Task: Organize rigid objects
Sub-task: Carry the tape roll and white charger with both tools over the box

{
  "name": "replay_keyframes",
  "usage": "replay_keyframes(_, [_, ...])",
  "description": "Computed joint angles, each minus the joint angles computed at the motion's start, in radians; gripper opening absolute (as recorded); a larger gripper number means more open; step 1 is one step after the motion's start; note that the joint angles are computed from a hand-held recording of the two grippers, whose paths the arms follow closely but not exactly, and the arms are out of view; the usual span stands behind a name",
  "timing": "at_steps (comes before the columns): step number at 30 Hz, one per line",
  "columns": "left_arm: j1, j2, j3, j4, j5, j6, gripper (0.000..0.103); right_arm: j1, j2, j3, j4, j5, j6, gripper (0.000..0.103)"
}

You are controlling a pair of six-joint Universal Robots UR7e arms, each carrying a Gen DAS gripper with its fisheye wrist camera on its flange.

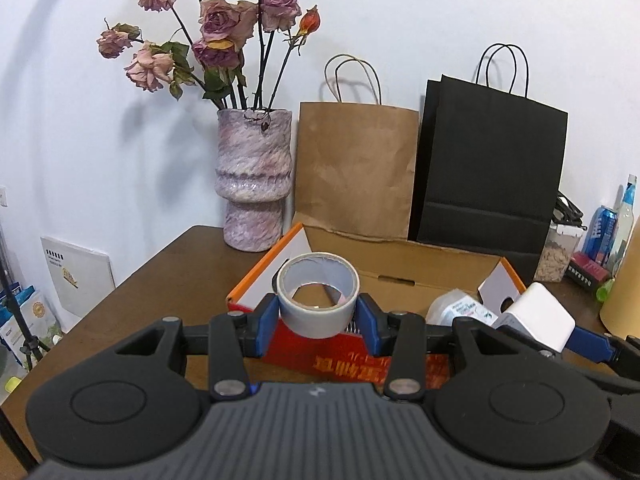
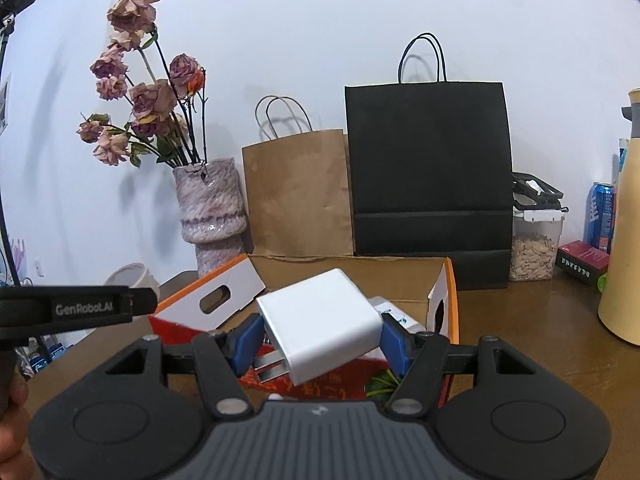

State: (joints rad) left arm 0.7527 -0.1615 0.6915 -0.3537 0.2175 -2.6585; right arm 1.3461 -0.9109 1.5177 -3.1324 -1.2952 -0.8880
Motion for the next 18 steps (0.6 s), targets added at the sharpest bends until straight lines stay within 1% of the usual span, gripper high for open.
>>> replay_keyframes(2, [0.006,0.005,-0.015,-0.004,0.01,0.009,0.043,0.004,0.013,-0.019,0.001,-0.002,0.0,0.062])
replay_keyframes(8, [0.026,0.043,-0.109,0.027,0.024,0.034,0.043,0.019,0.055,-0.073,0.007,-0.007,-0.001,0.062])
replay_keyframes(12, [0.04,0.075,-0.184,0.067,0.031,0.04,0.043,0.027,0.082,-0.111,0.02,-0.016,-0.004,0.062])
replay_keyframes(18, [0.061,0.129,-0.299,0.095,0.037,0.085,0.043,0.037,0.125,-0.17,0.035,-0.026,-0.007,0.062])
